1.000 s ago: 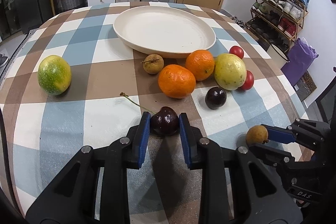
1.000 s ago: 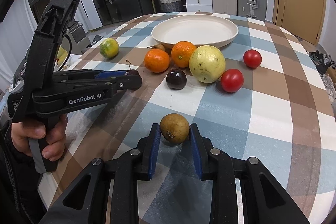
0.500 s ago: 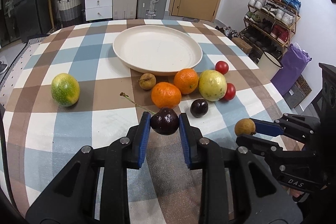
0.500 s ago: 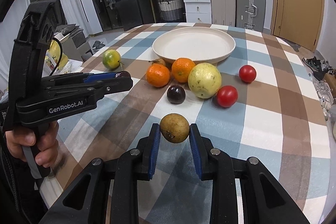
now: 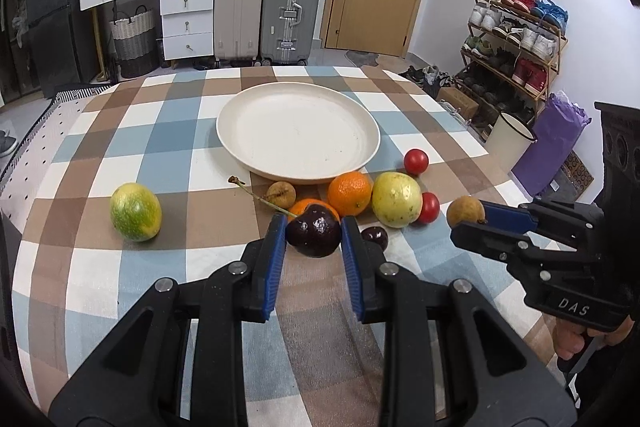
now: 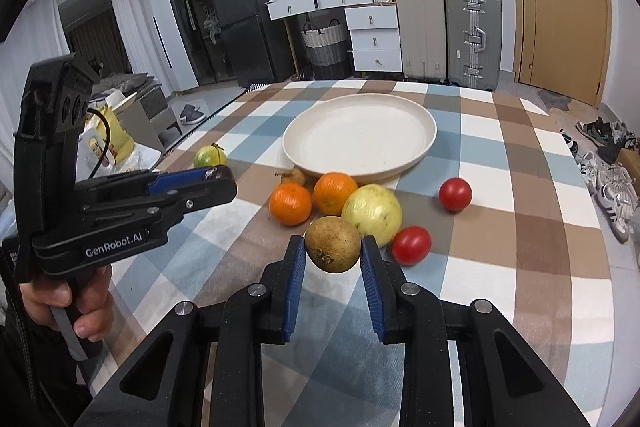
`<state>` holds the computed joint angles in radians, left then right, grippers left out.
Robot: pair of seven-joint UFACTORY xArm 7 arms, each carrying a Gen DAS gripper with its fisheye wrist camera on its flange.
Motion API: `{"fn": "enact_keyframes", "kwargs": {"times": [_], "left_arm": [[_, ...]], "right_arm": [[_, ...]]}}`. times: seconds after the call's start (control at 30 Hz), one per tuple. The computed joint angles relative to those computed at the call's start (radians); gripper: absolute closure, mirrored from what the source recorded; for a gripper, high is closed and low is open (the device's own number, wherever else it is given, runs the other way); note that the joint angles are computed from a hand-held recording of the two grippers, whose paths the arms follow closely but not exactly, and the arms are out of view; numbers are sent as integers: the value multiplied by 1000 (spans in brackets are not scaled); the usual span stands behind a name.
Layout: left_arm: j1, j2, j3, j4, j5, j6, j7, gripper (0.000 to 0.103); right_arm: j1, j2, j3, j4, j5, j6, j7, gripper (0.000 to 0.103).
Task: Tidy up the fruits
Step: 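Lift the brown fruit with the right tool while the left tool carries the cherry over the white plate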
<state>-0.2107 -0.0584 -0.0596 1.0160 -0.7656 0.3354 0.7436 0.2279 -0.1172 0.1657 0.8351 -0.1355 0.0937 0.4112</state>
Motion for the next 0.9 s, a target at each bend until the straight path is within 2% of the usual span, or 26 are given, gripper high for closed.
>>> {"fn": "enact_keyframes", "kwargs": {"times": [0.23, 0.57, 0.63, 0.77, 0.9], "left_arm": [[9, 40, -10, 51, 19, -5, -14, 78], [39, 94, -33, 128, 41, -14, -43, 78], [46, 108, -38, 146, 55, -10, -57, 78], [56, 137, -50, 174, 96, -19, -91, 78], [67, 176, -63, 213, 131, -17, -124, 78]], "right_arm": [[55, 40, -57, 42, 181, -32, -159, 74], [47, 106, -53, 139, 319, -35, -303, 74], [44, 125, -47, 165, 393, -33, -372, 74], [23, 166, -29, 214, 437, -23, -418, 74], [9, 194, -19, 247, 433, -12, -421, 74]]}}
